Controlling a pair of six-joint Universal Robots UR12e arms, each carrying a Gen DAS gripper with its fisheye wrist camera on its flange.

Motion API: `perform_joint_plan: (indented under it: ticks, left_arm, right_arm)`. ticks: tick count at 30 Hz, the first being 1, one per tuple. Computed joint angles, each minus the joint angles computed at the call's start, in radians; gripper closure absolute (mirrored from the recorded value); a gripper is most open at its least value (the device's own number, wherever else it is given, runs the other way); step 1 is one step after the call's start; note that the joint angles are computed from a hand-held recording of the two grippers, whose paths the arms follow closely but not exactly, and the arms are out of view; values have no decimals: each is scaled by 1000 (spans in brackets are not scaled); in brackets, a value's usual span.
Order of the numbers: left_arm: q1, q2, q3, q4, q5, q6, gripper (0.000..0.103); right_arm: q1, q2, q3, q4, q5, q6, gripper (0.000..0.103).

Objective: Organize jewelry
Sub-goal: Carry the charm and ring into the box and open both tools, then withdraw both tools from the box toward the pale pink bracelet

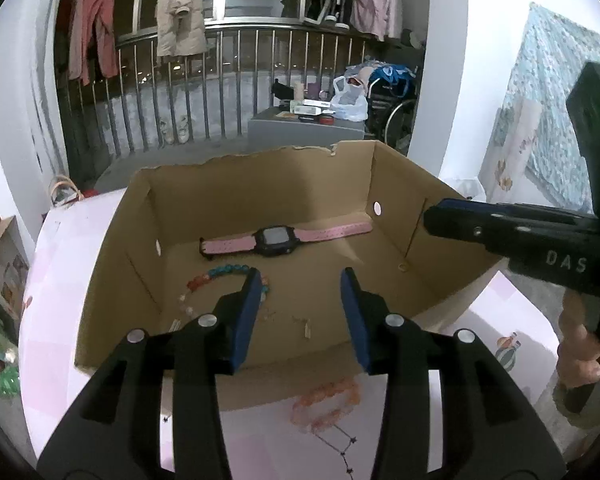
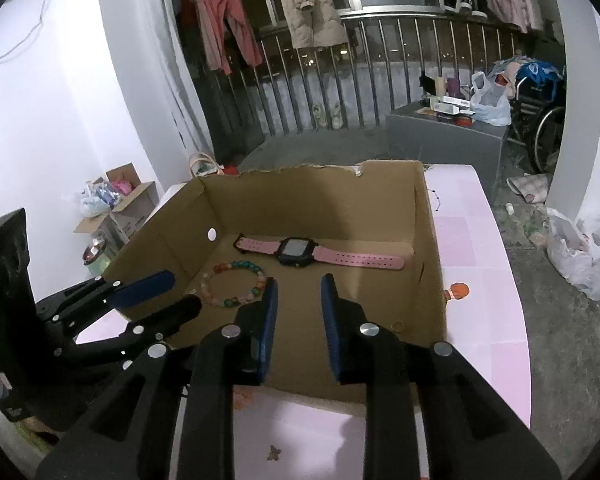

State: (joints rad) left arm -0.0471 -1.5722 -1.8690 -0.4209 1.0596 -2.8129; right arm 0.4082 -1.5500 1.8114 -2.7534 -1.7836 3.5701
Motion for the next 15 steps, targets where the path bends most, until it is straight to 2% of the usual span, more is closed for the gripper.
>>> perform_joint_plan:
  ticks: [4, 7, 12, 15]
  left_arm:
    - [28, 34, -34, 9, -37, -11, 62]
    - [48, 59, -60, 18, -69, -10, 60]
    - [82, 115, -110, 10, -130, 30, 56]
    - [86, 139, -128, -36, -147, 86, 55]
  right_arm:
    - [4, -27, 30, -19, 0, 2, 79]
    - [6, -58, 69, -49, 30, 8, 79]
    - [22, -98, 117, -48, 64, 9, 79]
    - [30, -104, 133, -31, 84, 25, 79]
